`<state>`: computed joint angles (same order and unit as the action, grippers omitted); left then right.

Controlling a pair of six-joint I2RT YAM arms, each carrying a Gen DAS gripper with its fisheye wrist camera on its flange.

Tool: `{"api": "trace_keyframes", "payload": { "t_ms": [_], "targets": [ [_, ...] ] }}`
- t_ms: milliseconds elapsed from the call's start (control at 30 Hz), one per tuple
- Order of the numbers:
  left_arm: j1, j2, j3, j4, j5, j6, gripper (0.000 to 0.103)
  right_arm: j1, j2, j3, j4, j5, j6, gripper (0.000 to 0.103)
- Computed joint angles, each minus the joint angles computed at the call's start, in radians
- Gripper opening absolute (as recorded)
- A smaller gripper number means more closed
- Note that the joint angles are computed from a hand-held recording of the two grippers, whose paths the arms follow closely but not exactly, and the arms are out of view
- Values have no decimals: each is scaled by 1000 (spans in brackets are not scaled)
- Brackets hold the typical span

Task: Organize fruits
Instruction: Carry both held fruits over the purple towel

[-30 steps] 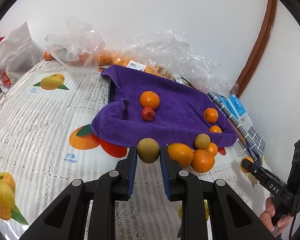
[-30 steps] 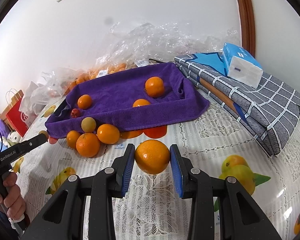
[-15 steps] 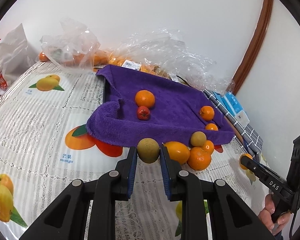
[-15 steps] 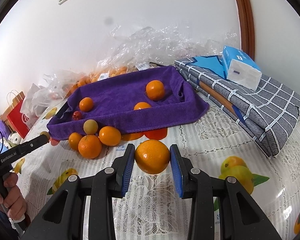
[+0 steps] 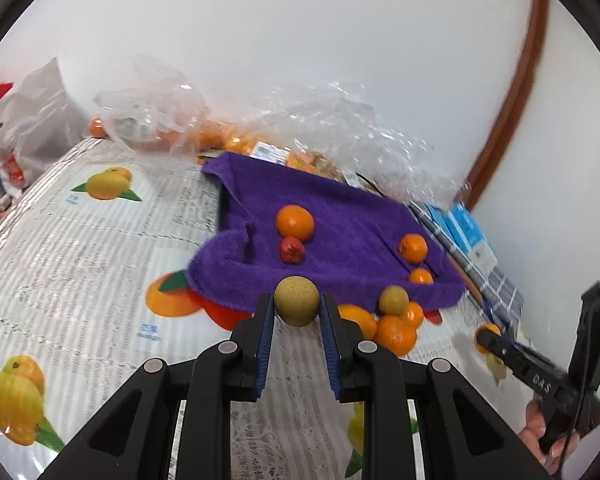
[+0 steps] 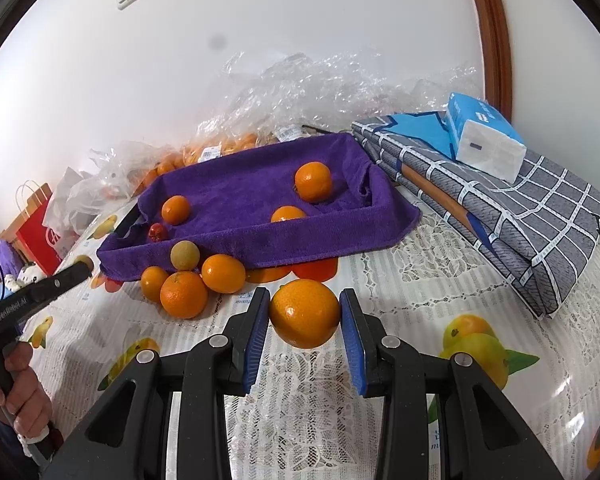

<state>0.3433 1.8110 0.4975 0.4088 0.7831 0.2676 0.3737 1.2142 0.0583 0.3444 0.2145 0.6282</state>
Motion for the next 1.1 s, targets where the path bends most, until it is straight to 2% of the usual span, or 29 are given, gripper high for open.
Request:
{"api": "trace_keyframes", "payload": {
  "t_ms": [67, 133, 267, 400, 567, 767, 833, 900, 967, 1100],
  "targets": [
    [9, -10, 28, -36, 16, -29, 22, -20, -67, 25, -74, -12, -43, 36],
    [-8, -21, 59, -64, -10, -54, 22, -48, -114, 52, -132, -12, -87, 36],
    [-70, -13, 124, -69, -75, -111, 22, -155, -104, 118, -152, -70, -162, 36],
    [-125, 26, 207, -96, -119, -155, 22, -238, 3, 197, -104, -105, -226, 36],
    [-195, 90, 287, -57, -197, -211, 22, -297, 136, 290, -34, -137, -285, 36],
    [-199, 193, 351, -30, -199, -238, 22, -339, 334, 344, 98, -191, -288, 36],
    [-194, 214, 370, -53, -195, -234, 22, -345, 419, 350, 156, -204, -281, 36],
    [-189, 230, 377, -57, -184, -243, 22, -351, 489, 385, 129, -212, -272, 36],
    [-191, 236, 382, -56, -185, -238, 22, -361, 518, 376, 169, -229, -274, 36],
    [-214, 249, 381, -42, -218, -228, 22, -369, 576, 401, 166, -228, -270, 36]
  ]
}}
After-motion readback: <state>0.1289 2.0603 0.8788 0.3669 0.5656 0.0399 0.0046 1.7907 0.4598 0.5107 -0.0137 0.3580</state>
